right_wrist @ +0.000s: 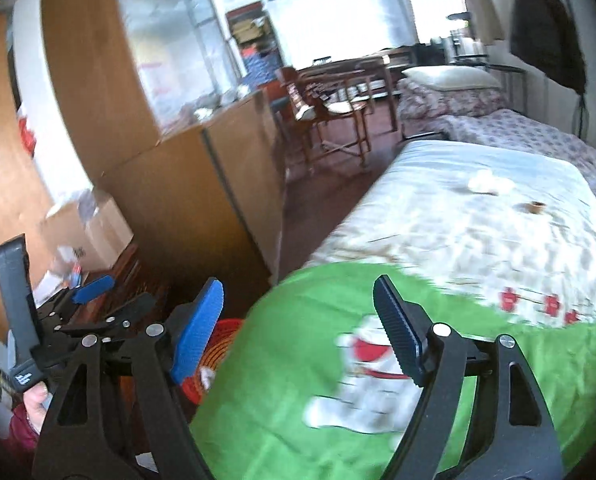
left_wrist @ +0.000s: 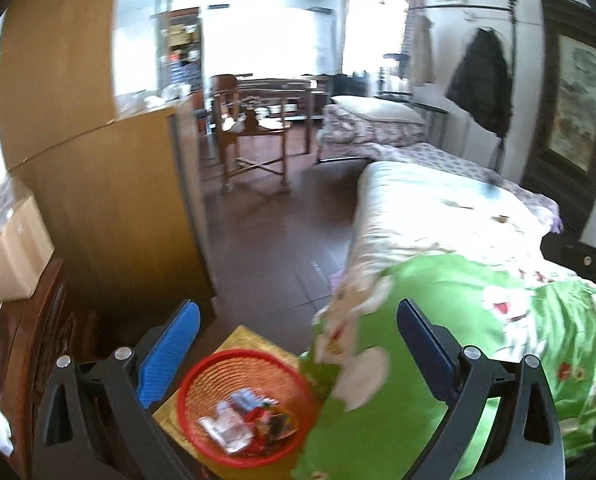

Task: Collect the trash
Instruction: 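Return both tools to the bed toward the tissue and walnut shell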

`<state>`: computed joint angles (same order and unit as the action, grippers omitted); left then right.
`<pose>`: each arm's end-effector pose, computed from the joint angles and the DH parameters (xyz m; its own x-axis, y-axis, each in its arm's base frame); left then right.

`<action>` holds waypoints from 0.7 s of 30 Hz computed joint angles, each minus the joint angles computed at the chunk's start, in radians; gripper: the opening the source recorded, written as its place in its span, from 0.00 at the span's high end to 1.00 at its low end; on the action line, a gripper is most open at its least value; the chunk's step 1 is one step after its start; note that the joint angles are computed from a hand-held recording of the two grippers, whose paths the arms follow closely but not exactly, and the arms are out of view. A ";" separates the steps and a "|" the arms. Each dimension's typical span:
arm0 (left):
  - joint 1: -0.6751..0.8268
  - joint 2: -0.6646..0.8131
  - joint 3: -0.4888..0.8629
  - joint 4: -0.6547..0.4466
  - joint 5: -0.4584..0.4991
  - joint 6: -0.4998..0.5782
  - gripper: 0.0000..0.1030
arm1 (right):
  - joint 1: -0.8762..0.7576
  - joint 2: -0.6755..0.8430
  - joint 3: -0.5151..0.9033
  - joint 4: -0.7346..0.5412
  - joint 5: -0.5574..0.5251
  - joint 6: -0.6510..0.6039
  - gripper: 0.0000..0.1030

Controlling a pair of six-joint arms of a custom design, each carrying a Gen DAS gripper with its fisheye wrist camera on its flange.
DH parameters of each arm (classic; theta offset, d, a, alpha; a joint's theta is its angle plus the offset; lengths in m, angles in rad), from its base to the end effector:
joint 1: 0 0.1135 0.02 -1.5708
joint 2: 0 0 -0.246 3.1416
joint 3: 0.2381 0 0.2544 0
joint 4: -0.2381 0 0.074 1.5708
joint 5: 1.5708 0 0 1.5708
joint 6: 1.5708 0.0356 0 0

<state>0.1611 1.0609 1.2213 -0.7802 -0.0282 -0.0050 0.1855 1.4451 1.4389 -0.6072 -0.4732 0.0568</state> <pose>0.2205 0.0369 0.3633 -0.5724 -0.0981 -0.8141 -0.1858 0.9825 0.0123 0.3146 0.0755 0.3552 -0.5950 -0.0602 -0.8015 -0.4974 0.8108 0.3083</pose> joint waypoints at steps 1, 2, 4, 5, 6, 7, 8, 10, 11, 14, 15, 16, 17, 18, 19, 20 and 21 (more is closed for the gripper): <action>-0.037 0.017 0.019 -0.004 -0.019 -0.012 0.06 | -0.049 -0.003 -0.015 0.012 -0.024 -0.001 0.26; -0.087 0.044 0.046 -0.008 -0.043 -0.026 0.06 | -0.073 -0.003 -0.023 0.018 -0.036 -0.001 0.25; -0.158 0.090 0.086 -0.007 -0.075 -0.042 0.06 | -0.132 0.010 -0.031 0.030 -0.062 -0.004 0.25; -0.192 0.117 0.105 -0.003 -0.092 -0.048 0.06 | -0.164 0.025 -0.032 0.037 -0.071 -0.008 0.24; -0.222 0.144 0.120 0.003 -0.107 -0.052 0.06 | -0.181 0.035 -0.033 0.042 -0.072 -0.009 0.24; -0.269 0.193 0.150 0.012 -0.134 -0.058 0.06 | -0.211 0.056 -0.030 0.049 -0.077 -0.016 0.24; -0.291 0.224 0.166 0.019 -0.146 -0.059 0.06 | -0.238 0.083 -0.022 0.055 -0.077 -0.021 0.24; -0.347 0.334 0.229 0.035 -0.171 -0.058 0.06 | -0.279 0.138 0.001 0.059 -0.077 -0.029 0.24; -0.362 0.374 0.251 0.043 -0.175 -0.055 0.06 | -0.298 0.185 0.027 0.060 -0.066 -0.027 0.24; -0.408 0.532 0.357 0.072 -0.193 -0.040 0.06 | -0.334 0.295 0.107 0.043 -0.037 -0.023 0.24; -0.413 0.577 0.390 0.077 -0.190 -0.035 0.06 | -0.340 0.327 0.134 0.035 -0.030 -0.018 0.24; -0.424 0.657 0.462 0.073 -0.183 -0.038 0.06 | -0.355 0.374 0.179 0.014 -0.029 -0.011 0.24; -0.431 0.710 0.514 0.066 -0.176 -0.041 0.06 | -0.369 0.430 0.240 -0.017 -0.040 0.004 0.24; -0.435 0.767 0.578 0.050 -0.167 -0.044 0.06 | -0.379 0.464 0.280 -0.042 -0.055 0.019 0.24; -0.437 0.838 0.659 0.031 -0.154 -0.044 0.06 | -0.390 0.528 0.362 -0.087 -0.082 0.042 0.24; -0.439 0.925 0.764 0.001 -0.145 -0.043 0.06 | -0.395 0.588 0.446 -0.129 -0.104 0.065 0.24; -0.441 0.976 0.830 -0.021 -0.144 -0.046 0.06 | -0.402 0.650 0.540 -0.167 -0.114 0.086 0.24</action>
